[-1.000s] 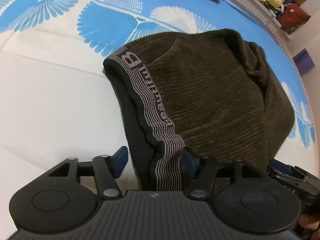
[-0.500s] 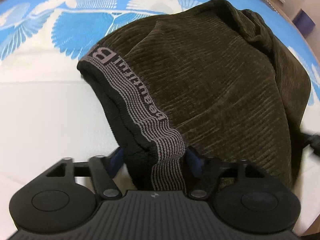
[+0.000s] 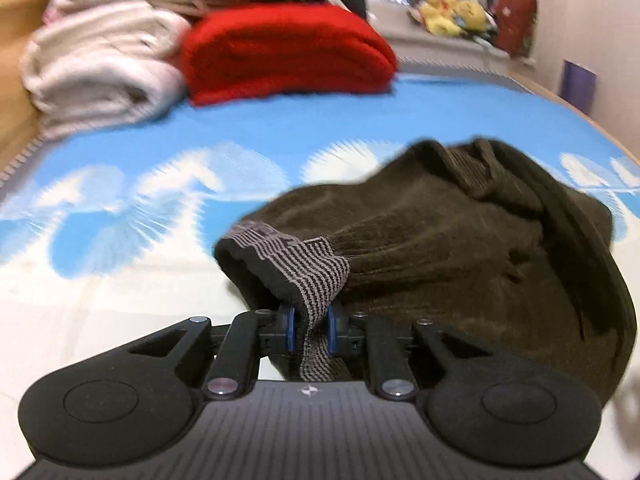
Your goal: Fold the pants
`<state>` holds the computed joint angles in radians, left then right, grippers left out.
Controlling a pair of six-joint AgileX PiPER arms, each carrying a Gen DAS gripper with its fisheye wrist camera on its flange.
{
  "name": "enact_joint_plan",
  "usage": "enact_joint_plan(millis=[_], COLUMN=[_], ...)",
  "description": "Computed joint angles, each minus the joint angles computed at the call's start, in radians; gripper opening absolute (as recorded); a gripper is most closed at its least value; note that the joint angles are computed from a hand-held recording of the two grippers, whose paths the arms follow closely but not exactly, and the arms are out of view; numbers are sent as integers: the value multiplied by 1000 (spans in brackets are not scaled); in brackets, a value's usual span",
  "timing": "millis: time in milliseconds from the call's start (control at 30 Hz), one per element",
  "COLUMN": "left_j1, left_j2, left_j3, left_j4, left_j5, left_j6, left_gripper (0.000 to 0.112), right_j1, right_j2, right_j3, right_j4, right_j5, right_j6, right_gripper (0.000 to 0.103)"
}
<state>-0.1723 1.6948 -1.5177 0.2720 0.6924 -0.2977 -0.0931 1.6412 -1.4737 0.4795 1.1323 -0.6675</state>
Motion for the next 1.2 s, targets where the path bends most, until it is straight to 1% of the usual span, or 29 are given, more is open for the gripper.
enact_joint_plan(millis=[33,67,100,133,167,200,233,267,300,333,367,400,467,533,567,633,667,700,767,833,867,900,967,1000,1033,1067,1100,1200], left_j1=[6,15,21,32,49,76,97,121,133,137,142,148,162,179,197,230,245,258,287,300,303,304,306,305,304,301,295,287], left_j2=[-13,-17,-11,1,16,43,63,82,84,96,106,118,138,154,178,215,227,213,225,224,224,220,215,218,215,210,205,167], left_j3=[16,18,10,-3,-20,-55,-84,-115,-119,-139,-153,-169,-191,-199,-221,-242,-242,-210,-211,-213,-216,-210,-209,-208,-205,-198,-194,-144], left_j4=[39,73,113,118,101,60,16,-29,-36,-23,-22,-42,-105,-178,-214,-272,-289,-300,-341,-358,-361,-369,-387,-390,-390,-383,-373,-326], left_j5=[-3,7,36,64,97,148,185,218,230,248,258,273,316,384,426,484,504,509,522,526,525,518,507,497,490,477,460,363], left_j6=[-33,-59,-97,-107,-103,-88,-74,-60,-74,-104,-118,-117,-93,-59,-39,-14,-8,-2,26,74,104,144,199,227,252,269,270,239], left_gripper=[16,16,16,17,20,25,27,29,32,36,48,60,70,70,71,71,72,74,75,75,71,61,45,37,34,30,26,19], right_j1=[22,44,70,81,87,89,91,96,104,114,126,127,112,130,144,162,178,196,232,263,276,293,317,317,311,298,285,246], right_j2=[-7,-18,-28,-28,-25,-19,-5,3,11,22,43,63,108,175,210,274,288,318,403,502,535,573,651,677,697,700,679,550], right_j3=[11,24,36,32,23,11,-7,-20,-29,-40,-54,-73,-129,-183,-219,-294,-314,-354,-469,-608,-655,-714,-852,-896,-934,-945,-915,-751], right_j4=[0,-11,-31,-44,-50,-52,-54,-63,-77,-95,-103,-94,-69,-74,-91,-113,-126,-148,-194,-238,-264,-310,-393,-410,-413,-401,-394,-408], right_j5=[23,21,-2,-20,-41,-67,-101,-145,-193,-247,-290,-319,-318,-345,-345,-324,-317,-305,-268,-218,-198,-167,-82,-54,-29,-25,-46,-175], right_j6=[-34,-50,-42,-14,22,59,94,136,186,254,316,372,431,495,529,577,602,634,691,729,737,752,778,779,787,799,811,816], right_gripper=[0,0,0,0,2,3,7,14,20,33,43,46,48,48,49,49,49,49,51,51,51,51,48,43,13,7,7,6])
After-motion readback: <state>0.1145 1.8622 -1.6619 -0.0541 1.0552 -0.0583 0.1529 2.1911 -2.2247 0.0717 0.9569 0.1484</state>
